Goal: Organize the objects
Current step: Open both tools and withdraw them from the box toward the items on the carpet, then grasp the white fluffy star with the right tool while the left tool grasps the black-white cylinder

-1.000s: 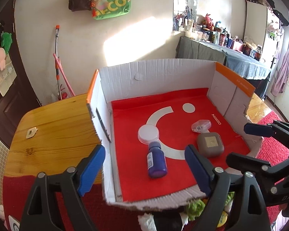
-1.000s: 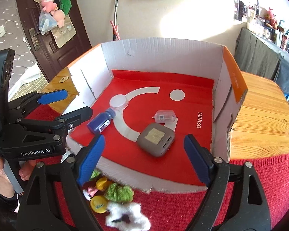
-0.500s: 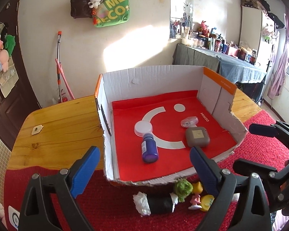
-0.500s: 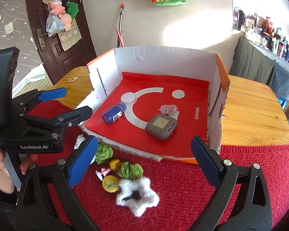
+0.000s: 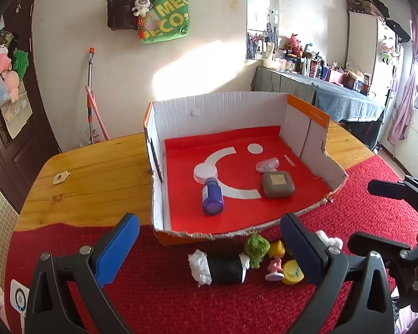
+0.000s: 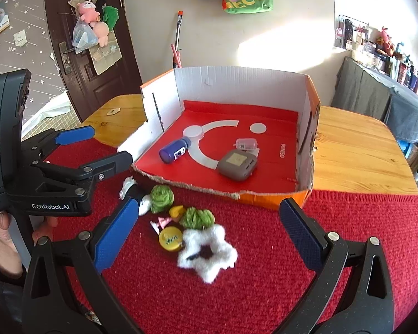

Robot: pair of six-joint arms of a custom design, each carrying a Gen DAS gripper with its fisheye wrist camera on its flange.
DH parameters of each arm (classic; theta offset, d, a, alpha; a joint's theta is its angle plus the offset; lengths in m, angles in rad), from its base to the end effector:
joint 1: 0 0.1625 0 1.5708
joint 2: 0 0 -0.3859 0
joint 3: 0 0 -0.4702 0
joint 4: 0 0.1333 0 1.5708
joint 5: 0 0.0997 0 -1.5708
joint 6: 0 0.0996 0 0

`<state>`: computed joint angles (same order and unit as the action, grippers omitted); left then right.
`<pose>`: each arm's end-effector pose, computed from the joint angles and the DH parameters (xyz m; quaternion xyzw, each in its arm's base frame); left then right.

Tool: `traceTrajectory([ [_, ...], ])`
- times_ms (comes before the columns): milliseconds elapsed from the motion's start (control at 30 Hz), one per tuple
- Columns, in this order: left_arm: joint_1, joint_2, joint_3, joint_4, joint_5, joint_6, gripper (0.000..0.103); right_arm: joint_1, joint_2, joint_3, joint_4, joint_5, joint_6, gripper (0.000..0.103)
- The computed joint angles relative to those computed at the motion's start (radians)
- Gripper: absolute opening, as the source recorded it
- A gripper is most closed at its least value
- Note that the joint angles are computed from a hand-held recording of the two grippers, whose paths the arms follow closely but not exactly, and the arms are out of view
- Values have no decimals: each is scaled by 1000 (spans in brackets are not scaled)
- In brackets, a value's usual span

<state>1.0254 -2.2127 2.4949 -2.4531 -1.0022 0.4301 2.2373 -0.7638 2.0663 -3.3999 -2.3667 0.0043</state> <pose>-0.0219 -0.3964 0.3277 0.3565 0.8489 -0.2987 0.2512 0.3731 -0.3739 -0.0341 0.1940 -0.8745 0.3497 0.2744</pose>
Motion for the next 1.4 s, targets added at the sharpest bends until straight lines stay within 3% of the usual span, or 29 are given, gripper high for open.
traceTrajectory([
  [533, 45, -69, 39, 80, -35, -46, 103, 32, 41, 13, -3, -45, 27, 103],
  [1400, 129, 27, 35, 57, -6, -56, 103, -17, 113, 18, 15, -80, 70, 103],
])
